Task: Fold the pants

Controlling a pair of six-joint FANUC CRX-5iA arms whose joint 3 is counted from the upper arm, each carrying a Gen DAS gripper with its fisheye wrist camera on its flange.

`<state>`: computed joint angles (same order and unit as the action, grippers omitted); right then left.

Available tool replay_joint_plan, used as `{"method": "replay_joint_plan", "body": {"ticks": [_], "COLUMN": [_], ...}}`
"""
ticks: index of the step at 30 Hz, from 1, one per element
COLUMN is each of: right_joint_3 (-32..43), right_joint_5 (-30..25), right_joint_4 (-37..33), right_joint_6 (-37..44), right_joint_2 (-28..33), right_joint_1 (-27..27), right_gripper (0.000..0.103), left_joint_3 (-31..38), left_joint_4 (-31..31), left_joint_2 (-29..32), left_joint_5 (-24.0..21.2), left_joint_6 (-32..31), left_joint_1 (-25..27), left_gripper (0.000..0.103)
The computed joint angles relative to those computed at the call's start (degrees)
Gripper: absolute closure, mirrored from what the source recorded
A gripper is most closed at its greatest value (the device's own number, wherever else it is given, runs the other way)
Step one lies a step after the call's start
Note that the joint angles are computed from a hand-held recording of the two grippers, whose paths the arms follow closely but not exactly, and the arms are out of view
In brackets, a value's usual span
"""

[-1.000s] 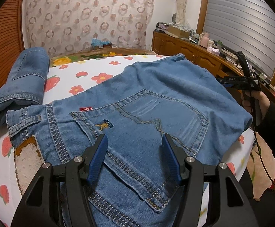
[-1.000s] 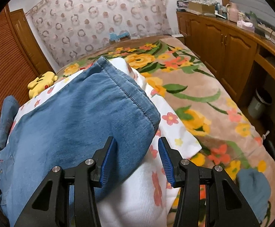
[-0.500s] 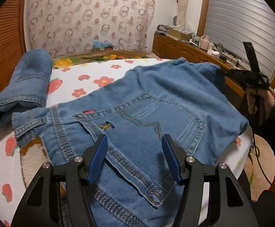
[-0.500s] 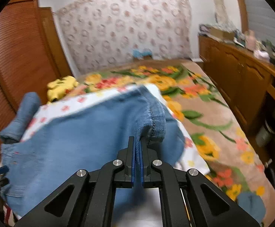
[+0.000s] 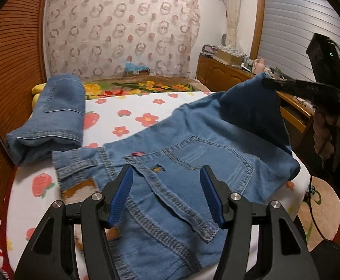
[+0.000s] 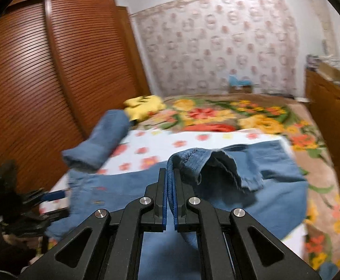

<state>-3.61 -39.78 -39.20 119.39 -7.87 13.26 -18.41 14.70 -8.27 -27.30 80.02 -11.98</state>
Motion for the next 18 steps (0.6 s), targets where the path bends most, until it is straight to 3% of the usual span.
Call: {"method": "replay_joint_plan", "body": {"ticks": [2, 8, 14, 15, 17, 18], "right_joint_3": [0.9, -0.2, -2.0, -2.0, -2.4, -2.5], "right_joint_5": [-4.1, -9.5, -10.0, -10.3, -9.5, -9.2], "right_joint_4": [-4.8, -5.7, 0.8, 1.2, 3.8, 4.4], "right_joint_6": [4.3, 7.2, 4.1, 3.5, 0.6, -0.1], "right_joint_2": [0.5, 1.0, -0.1, -0.4, -1.5, -1.7], "right_joint_1": [-1.7, -1.2, 1.3, 1.1, 2.2, 2.5], "right_gripper": [0.100, 0.099, 0.098, 0.096, 0.078, 0.074], "left_joint_3": [-0.4, -0.8, -0.4, -0.3, 0.3, 0.6], "left_joint_4": [0.1, 0.9, 1.1, 1.1, 0.5, 0.5], "left_joint_2": [-0.4, -0.6, -0.1, 0.0, 0.3, 0.5], "left_joint_5": [0.2, 0.5, 0.3, 0.2, -0.1, -0.1], "left_joint_6": [0.3, -0.3, -0.7, -0.8, -0.5, -0.6], "left_joint_1": [0.4, 1.1, 0.7, 0.6, 0.2, 0.0], "left_gripper": [0.042, 0.042, 0.042, 0.042, 0.042, 0.042]}}
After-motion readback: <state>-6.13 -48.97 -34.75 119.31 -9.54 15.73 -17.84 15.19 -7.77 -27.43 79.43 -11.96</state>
